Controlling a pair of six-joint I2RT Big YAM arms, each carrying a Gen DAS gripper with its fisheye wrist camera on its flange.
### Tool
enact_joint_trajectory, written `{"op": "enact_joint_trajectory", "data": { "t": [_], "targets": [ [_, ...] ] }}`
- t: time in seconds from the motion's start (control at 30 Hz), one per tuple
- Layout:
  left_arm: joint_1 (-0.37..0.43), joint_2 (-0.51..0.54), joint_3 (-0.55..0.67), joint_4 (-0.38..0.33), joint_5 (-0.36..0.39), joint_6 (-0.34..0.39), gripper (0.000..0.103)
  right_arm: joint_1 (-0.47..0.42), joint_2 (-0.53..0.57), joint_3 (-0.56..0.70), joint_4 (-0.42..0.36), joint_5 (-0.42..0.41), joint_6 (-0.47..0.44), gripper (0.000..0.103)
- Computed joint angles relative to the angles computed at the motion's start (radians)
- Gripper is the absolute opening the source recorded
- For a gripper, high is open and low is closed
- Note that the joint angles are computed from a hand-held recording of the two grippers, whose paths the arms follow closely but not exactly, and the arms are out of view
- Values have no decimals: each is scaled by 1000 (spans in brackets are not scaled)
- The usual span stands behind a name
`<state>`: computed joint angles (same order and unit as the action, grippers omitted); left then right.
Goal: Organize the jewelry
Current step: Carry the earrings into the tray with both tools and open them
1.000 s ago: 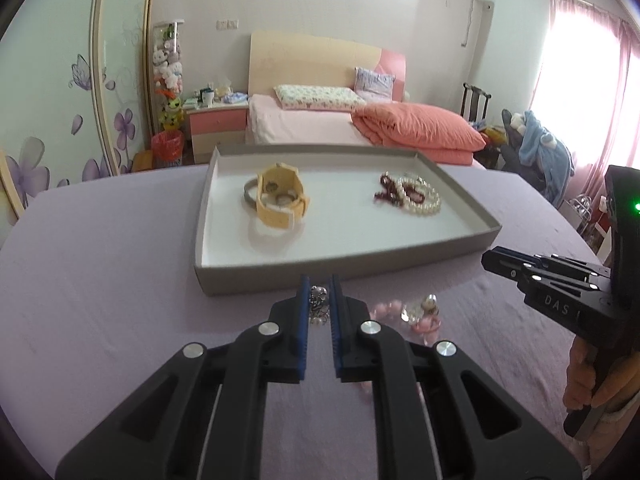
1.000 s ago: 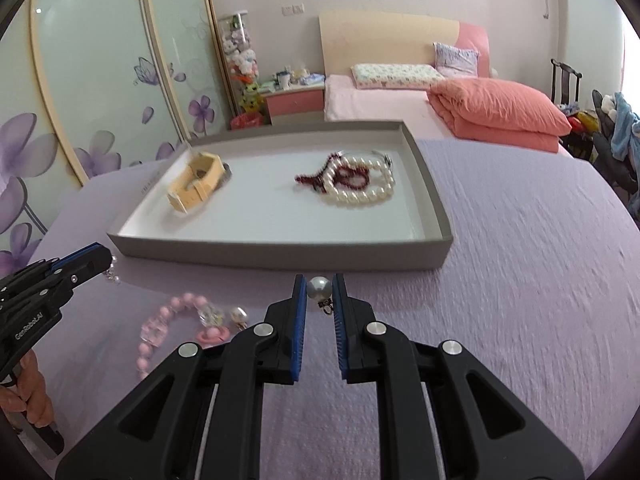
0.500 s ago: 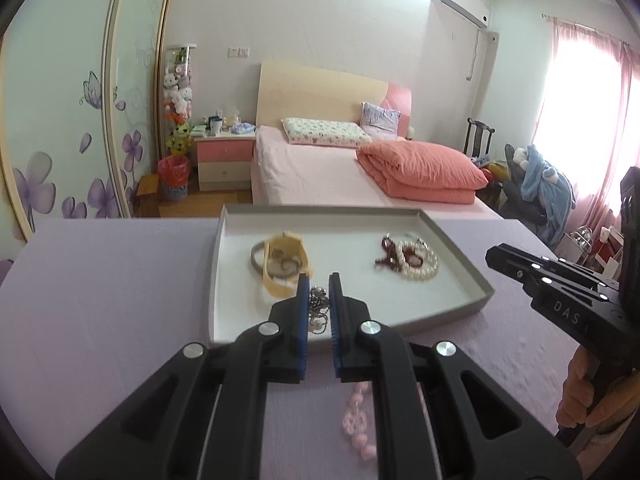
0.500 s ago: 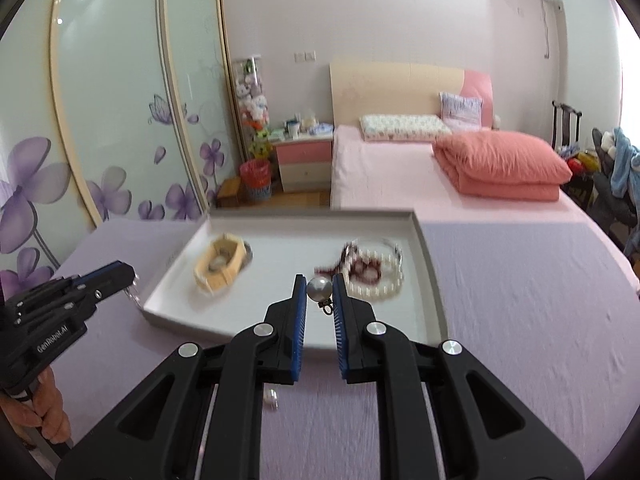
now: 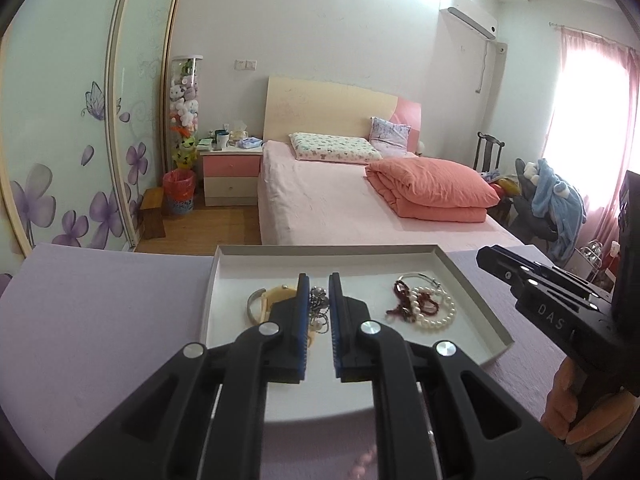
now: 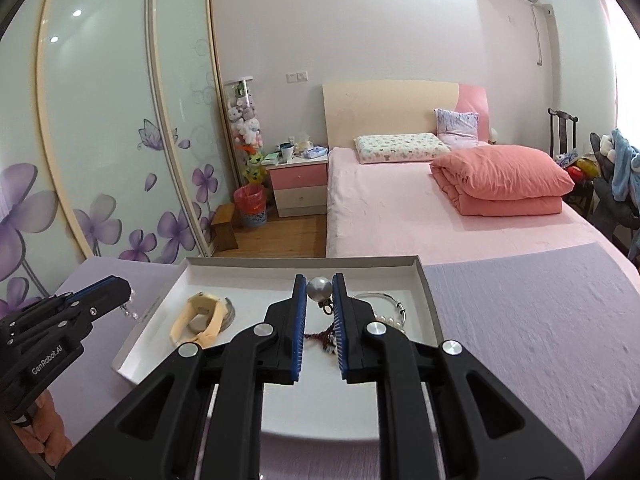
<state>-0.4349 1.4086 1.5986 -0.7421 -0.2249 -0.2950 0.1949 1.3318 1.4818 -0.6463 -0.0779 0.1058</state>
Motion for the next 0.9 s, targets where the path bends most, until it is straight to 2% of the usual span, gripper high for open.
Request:
{"op": "enact_joint_trajectory", "data": {
  "t": [0.23,0.7,0.73,0.77,0.8,0.83,0.9],
  "targets": [
    [20,57,31,-1,13,-6,10,5,43,11,4,15,0,14],
    [33,127,53,1,46,-8,11,7,121,49,-41,38,-3,16],
    [34,129,51,-1,49,-10,11,6,124,51,-47,35,-1,23],
    [36,134,54,-4,53,-10,11,4,126,52,-52,28,4,40],
    [34,134,52,-4,53,-12,11,5,125,50,-50,30,7,48],
    [34,137,52,-5,54,-13,11,6,121,43,-39,33,4,51],
    [37,142,53,-9,64,-15,11,8,118,41,-35,40,-7,51]
  ]
}}
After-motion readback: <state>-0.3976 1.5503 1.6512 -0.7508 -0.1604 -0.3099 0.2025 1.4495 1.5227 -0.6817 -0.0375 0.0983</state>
